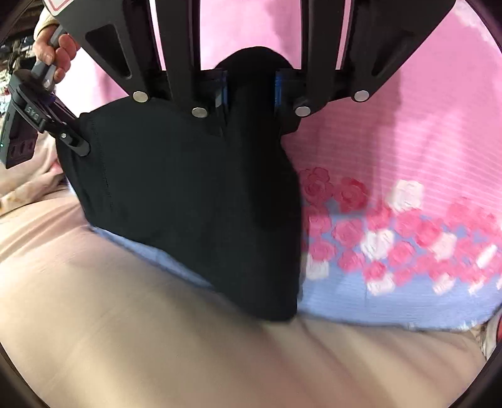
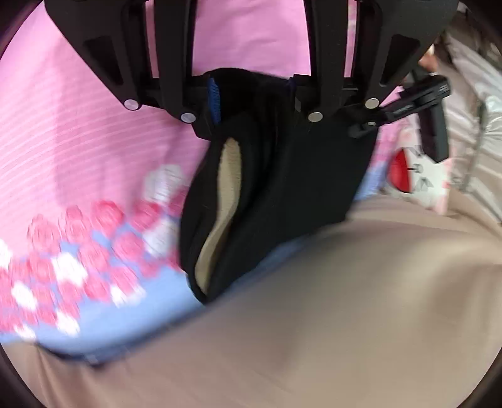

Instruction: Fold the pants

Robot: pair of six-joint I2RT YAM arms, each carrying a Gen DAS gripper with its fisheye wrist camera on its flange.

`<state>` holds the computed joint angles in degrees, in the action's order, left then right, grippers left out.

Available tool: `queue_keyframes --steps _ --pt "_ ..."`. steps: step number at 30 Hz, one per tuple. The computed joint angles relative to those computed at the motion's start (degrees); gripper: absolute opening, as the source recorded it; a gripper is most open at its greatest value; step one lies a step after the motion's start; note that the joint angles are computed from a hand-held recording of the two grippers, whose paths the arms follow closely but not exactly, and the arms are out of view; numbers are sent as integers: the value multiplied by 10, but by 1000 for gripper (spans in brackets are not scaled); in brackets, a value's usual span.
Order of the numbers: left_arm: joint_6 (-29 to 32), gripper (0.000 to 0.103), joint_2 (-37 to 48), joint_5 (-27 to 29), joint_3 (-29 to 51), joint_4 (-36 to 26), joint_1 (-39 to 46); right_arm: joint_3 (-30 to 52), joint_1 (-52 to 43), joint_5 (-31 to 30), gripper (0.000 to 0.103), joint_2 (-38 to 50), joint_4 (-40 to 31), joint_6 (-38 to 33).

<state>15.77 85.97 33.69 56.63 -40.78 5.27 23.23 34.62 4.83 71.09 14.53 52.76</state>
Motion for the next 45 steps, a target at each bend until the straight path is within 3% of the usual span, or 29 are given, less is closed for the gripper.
queue_keyframes --steps 3,5,6,7,9,10,11,12,13,14,15,16,19,21,22,23,24,26,27,29,31,33,35,36,37,39,40,42,45 --pt "114 17 -44 33 23 -138 69 -14 88 74 29 -90 -76 22" --pt "160 19 -51 25 3 -169 93 -42 132 112 31 -66 -53 63" --pt "165 24 -56 8 -24 -157 90 -50 140 115 36 -11 -40 77" --pt "147 38 -67 -24 -69 -106 75 -54 134 99 52 31 -42 78" --pt "115 47 -99 -55 -128 -34 60 -112 172 156 55 28 47 149" --pt "129 47 -126 -43 -135 -45 78 -109 201 201 55 -17 -14 185" --pt "144 47 -159 -43 -132 -62 94 -78 259 304 53 -71 -142 227" --pt "156 46 -197 -37 -129 -77 117 -37 299 364 49 -96 -255 245" --pt "168 54 -240 -12 -119 -88 148 16 331 419 46 -92 -354 266" --pt "172 60 -268 8 -110 -95 166 39 339 438 42 -92 -382 260" --pt "161 68 -286 24 -101 -92 172 52 331 438 38 -104 -361 211" --pt "134 68 -302 28 -97 -75 156 55 306 413 38 -105 -306 143" --pt "24 68 -314 -95 -139 23 -10 85 198 292 36 -7 -156 -3" --pt "-1 67 -266 -172 -182 94 -78 114 112 216 34 127 -104 -27" --pt "-11 64 -212 -221 -200 143 -109 110 60 163 26 178 -80 -46" --pt "-13 68 -170 -232 -220 195 -111 80 35 144 26 201 5 -63" --pt "-10 79 -158 -199 -230 224 -84 72 35 150 24 194 17 -35" --pt "1 77 -166 -189 -215 194 -58 93 76 194 24 117 -88 -6" --pt "6 67 -186 -178 -199 153 -42 94 99 212 25 89 -108 -13" --pt "47 65 -247 -119 -194 95 13 92 162 250 25 52 -136 -4" --pt "98 67 -294 -53 -180 19 71 95 224 265 25 55 -154 15" --pt "149 68 -321 -32 -195 -17 115 100 266 287 23 92 -188 49" --pt "160 68 -330 -90 -237 30 115 87 249 286 17 133 -185 58" --pt "160 72 -312 -127 -262 76 107 41 232 268 12 121 -115 71" --pt "171 72 -266 -123 -264 91 128 25 228 254 5 88 -116 97" --pt "210 71 -201 -59 -212 28 203 77 273 306 13 71 -214 123" --pt "219 69 -206 -60 -197 11 229 109 294 325 13 79 -238 114" --pt "221 69 -264 -51 -197 27 284 166 328 312 13 125 -204 67" --pt "225 69 -274 -36 -176 31 335 282 325 256 13 236 -169 -21"
